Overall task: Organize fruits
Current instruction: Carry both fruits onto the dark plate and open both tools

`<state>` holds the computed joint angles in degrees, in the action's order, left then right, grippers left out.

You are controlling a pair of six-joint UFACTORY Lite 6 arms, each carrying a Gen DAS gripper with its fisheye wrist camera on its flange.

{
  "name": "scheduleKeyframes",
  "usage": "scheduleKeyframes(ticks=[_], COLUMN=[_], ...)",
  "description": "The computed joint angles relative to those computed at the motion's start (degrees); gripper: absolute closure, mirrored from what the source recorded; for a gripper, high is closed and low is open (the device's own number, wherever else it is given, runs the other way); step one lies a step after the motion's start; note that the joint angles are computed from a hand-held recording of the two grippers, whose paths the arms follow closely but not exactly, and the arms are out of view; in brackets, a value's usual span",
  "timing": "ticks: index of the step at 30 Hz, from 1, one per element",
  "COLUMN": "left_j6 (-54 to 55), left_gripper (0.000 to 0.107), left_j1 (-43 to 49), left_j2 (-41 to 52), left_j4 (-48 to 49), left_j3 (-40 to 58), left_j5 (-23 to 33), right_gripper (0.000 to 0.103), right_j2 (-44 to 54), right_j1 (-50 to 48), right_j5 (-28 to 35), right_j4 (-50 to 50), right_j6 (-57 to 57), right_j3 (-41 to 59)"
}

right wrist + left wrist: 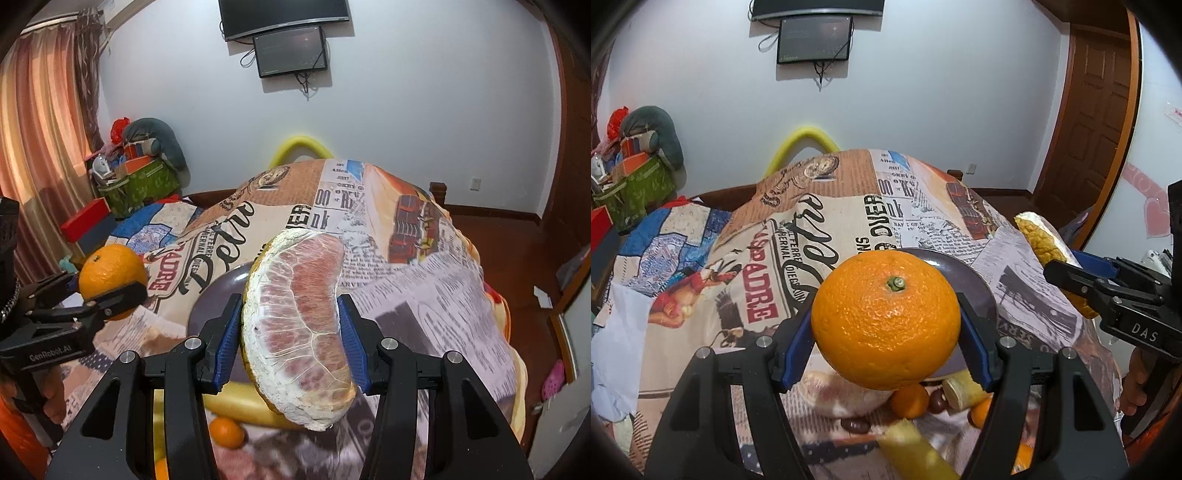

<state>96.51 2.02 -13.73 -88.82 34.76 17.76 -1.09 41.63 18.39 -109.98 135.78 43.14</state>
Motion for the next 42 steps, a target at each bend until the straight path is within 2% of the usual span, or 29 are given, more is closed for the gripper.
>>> scheduleKeyframes(ticks=[6,14,26,31,37,42], left_j6=[10.88,14.65,-6.35,-18.29,-23.22,-28.14], left_gripper=[0.038,0.038,0.038,0.038,0.038,0.037], left_j1=[-1.83,-3.73,-5.35,-5.43,-5.25,-5.37], left_j2=[10.88,21.99,36.77,41.94,44.71,46.19], left_j4=[-10.33,-14.03,7.14,18.98,23.78,28.67], left_j3=[6.28,14.96,27.92,32.62,34.95,36.38], left_j5=[-2.24,-3.99,-5.58,-5.46,-4.46,-3.5], right_gripper=[0.056,0.056,0.056,0.056,0.056,0.055], right_j2=[7.26,17.38,29.32,32.34,34.06,35.14], right_j1=[-3.17,-6.21,-9.56,-9.99,-10.26,-10.82], right_j5=[-2.39,-5.82,-10.89,-11.87,-12.7,-14.2], right_j4=[-6.4,-8.45,6.97,15.16,15.12,19.75], right_j6=[3.47,1.98,-16.98,-25.89,-26.09,-30.72], right_j3=[5.99,14.64,24.99,27.62,28.78,29.69])
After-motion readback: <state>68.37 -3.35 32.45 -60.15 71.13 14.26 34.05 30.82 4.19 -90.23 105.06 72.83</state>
